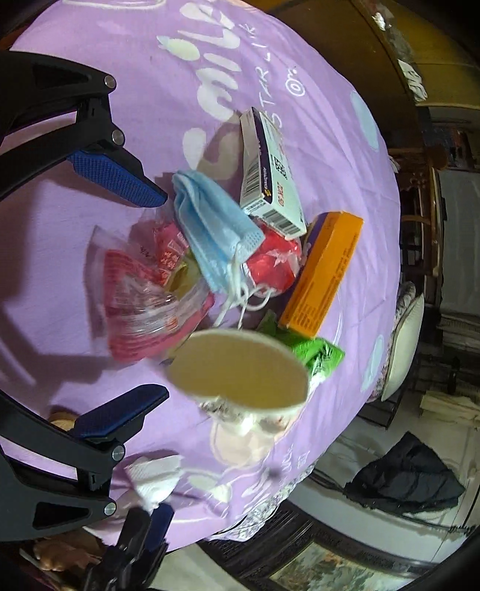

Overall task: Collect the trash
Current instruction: 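Grasp the clear candy wrappers with the left tool while the right tool grasps the white tissue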

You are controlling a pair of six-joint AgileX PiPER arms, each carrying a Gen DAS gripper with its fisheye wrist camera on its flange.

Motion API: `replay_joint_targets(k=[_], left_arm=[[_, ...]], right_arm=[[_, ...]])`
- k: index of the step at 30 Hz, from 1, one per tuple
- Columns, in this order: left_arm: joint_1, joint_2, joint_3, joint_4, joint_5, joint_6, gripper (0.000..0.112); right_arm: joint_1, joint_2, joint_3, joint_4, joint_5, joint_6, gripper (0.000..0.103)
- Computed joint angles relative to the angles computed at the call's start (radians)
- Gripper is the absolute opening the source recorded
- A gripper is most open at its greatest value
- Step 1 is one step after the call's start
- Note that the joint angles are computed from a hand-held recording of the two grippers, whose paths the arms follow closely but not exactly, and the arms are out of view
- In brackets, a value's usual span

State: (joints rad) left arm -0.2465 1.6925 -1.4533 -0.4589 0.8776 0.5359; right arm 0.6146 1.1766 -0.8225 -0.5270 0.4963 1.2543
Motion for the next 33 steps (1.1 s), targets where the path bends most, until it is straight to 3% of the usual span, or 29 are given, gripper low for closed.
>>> replay_joint_targets(k=[2,3,4,8,13,16,17,24,33], left_arm=[[0.006,0.013,-0.005,-0.017,-0.01,0.007,0.093],[0.008,0.015,-0.001,-0.026,-0.018,0.018,0.084],[0.01,0.017,-0.002,-0.035,-0.013,0.033,0.068],[0.025,-0.004,0.032,-0.077,-0.015,0.099,0.051],[0.082,-0.085,0.09,-0.145,0.013,0.189,0.05],[0.11,-0.127,0.098,-0.157,0.033,0.201,0.05],[0.125,-0.141,0.097,-0.168,0.044,0.212,0.05],[0.204,-0.214,0.068,-0.195,0.065,0.23,0.05],[0.45,-0.317,0.055,-0.284,0.187,0.333,0.05]], right_arm=[[-0.003,0.017,-0.008,-0.005,-0.009,0.003,0.054],[-0.001,0.021,-0.009,-0.006,-0.012,0.004,0.055],[0.001,0.032,-0.012,-0.006,-0.02,0.002,0.057],[0.019,0.068,-0.03,-0.033,-0.034,0.02,0.059],[0.061,0.142,-0.093,-0.076,0.045,0.047,0.055],[0.062,0.132,-0.089,-0.069,0.044,0.049,0.023],[0.058,0.116,-0.081,-0.068,0.034,0.053,0.021],[0.155,0.055,-0.146,-0.212,0.181,0.152,0.02],[0.289,0.086,-0.333,-0.274,0.283,0.108,0.02]])
